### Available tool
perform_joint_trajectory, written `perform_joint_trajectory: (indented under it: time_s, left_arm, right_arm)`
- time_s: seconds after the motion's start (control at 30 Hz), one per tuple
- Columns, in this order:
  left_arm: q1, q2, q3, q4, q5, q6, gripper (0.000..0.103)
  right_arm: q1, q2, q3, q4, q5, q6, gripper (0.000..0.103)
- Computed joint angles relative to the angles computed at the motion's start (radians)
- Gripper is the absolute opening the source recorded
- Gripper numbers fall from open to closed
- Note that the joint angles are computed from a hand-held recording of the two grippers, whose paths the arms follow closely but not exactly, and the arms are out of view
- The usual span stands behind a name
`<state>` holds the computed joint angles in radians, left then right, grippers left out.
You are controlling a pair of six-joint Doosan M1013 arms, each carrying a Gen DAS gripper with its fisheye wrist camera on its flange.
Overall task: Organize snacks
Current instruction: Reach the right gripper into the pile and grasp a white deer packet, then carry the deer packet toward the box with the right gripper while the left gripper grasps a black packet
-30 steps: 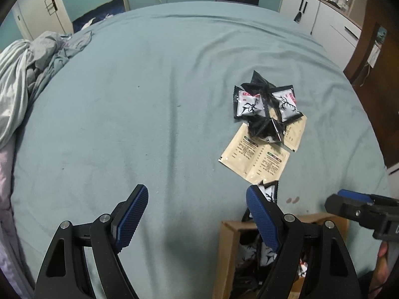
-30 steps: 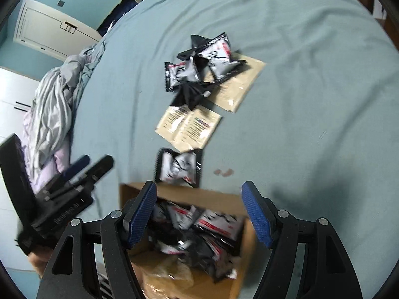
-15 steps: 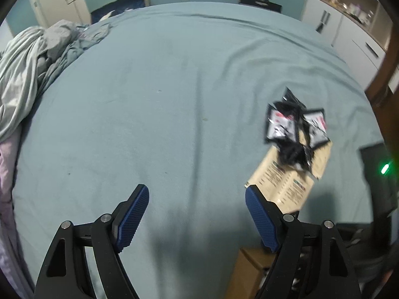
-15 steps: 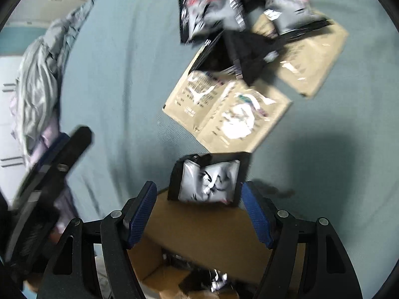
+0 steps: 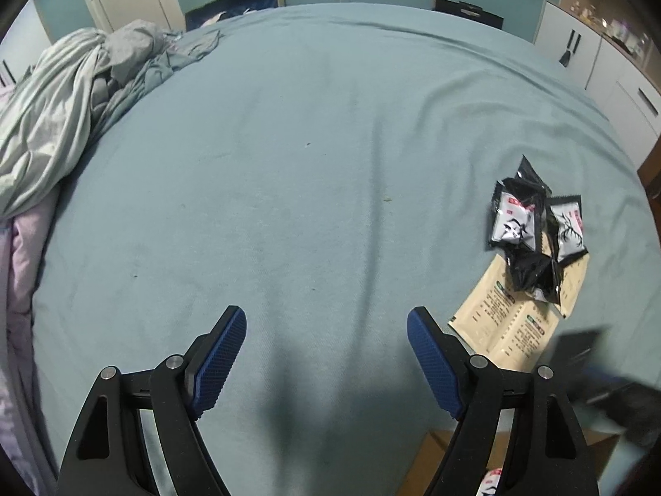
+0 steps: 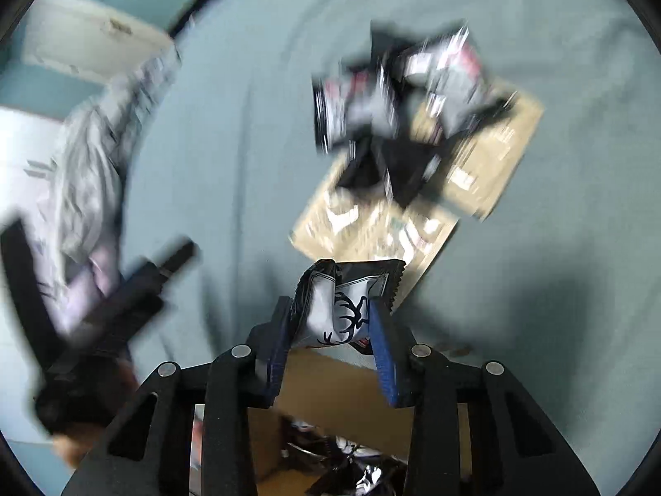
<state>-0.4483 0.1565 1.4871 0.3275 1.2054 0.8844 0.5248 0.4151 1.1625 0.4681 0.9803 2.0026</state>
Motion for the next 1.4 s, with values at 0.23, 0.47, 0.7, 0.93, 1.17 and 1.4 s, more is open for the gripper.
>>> perform_joint_trajectory:
  time_s: [0.23,0.47,0.7,0.93,1.17,1.4]
  left_arm:
    - [-0.017,0.040,-0.039,-0.098,-0.051,0.176,0.081]
    - [-0.027,0.120,-0.120,-0.193,-0.061,0.273,0.081]
    - [-0.038,0.201,-0.201,-0.278,-0.028,0.346,0.081]
    - [-0.032,0.220,-0.216,-0.329,-0.004,0.394,0.045]
    - [-0.033,0.125,-0.151,-0.296,-0.045,0.369,0.042]
    - [-0.067,-0.031,-0.044,-0.242,-0.083,0.372,0.042]
  right_arm:
    - [-0.030,-0.178,0.221,0.005,-0.216,0.062,0.035]
    - [0.008,-0.300,0.364,-0.189,-0.293,0.186,0.035]
    - [0.056,-0.354,0.404,-0.387,-0.271,0.299,0.035]
    - [0.069,-0.352,0.385,-0.463,-0.246,0.367,0.035]
    - [0.080,-0.360,0.399,-0.512,-0.258,0.424,0.035]
    - [0.099,-0.387,0.420,-0.552,-0.316,0.426,0.035]
